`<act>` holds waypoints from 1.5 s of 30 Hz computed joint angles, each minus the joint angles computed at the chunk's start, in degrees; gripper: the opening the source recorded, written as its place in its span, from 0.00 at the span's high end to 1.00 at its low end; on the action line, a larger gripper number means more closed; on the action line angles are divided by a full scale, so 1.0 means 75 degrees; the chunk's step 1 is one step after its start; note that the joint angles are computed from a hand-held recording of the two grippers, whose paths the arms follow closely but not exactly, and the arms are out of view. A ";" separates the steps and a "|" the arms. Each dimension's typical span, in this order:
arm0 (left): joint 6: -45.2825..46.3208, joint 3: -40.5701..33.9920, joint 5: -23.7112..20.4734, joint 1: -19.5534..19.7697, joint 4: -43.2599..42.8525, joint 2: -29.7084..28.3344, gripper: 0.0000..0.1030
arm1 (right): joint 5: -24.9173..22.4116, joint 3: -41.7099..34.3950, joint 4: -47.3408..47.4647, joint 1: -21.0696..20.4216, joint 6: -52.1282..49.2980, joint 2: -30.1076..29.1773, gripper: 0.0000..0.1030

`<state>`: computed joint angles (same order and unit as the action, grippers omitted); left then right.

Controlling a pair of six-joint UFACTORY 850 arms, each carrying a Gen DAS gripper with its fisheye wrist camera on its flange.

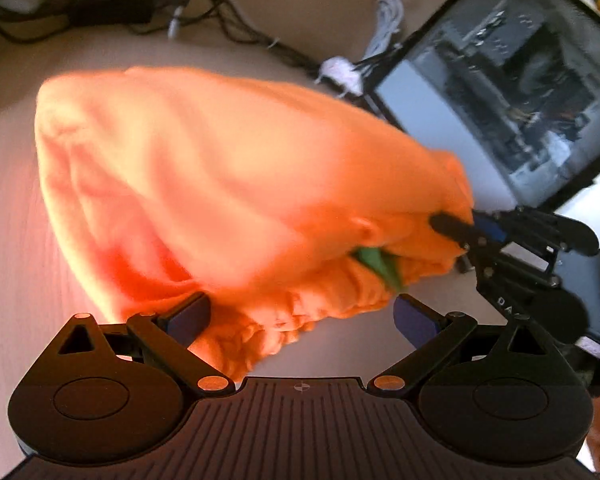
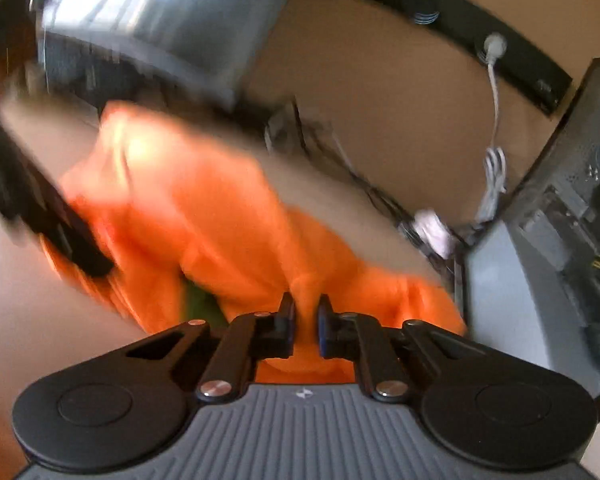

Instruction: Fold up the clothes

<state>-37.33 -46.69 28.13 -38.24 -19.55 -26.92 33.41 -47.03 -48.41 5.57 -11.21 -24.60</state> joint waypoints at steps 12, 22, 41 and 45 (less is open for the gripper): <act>0.2027 0.0761 -0.0331 -0.0404 -0.0935 0.1803 0.02 | 0.0228 -0.0277 0.0021 -0.0033 0.0411 -0.0476 0.89; 0.1141 -0.0517 -0.0769 0.0393 -0.1400 0.0165 0.02 | 0.0095 -0.0401 -0.1527 -0.0148 0.1757 -0.0260 0.53; 0.2469 -0.0332 -0.0358 -0.0109 -0.2349 -0.0152 0.00 | 0.0657 -0.2323 -0.1486 0.0128 0.6962 -0.2156 0.00; 0.3233 -0.0381 -0.0441 -0.0205 -0.3195 -0.0136 0.00 | 0.0439 -0.2380 -0.1418 0.0333 0.6970 -0.2146 0.00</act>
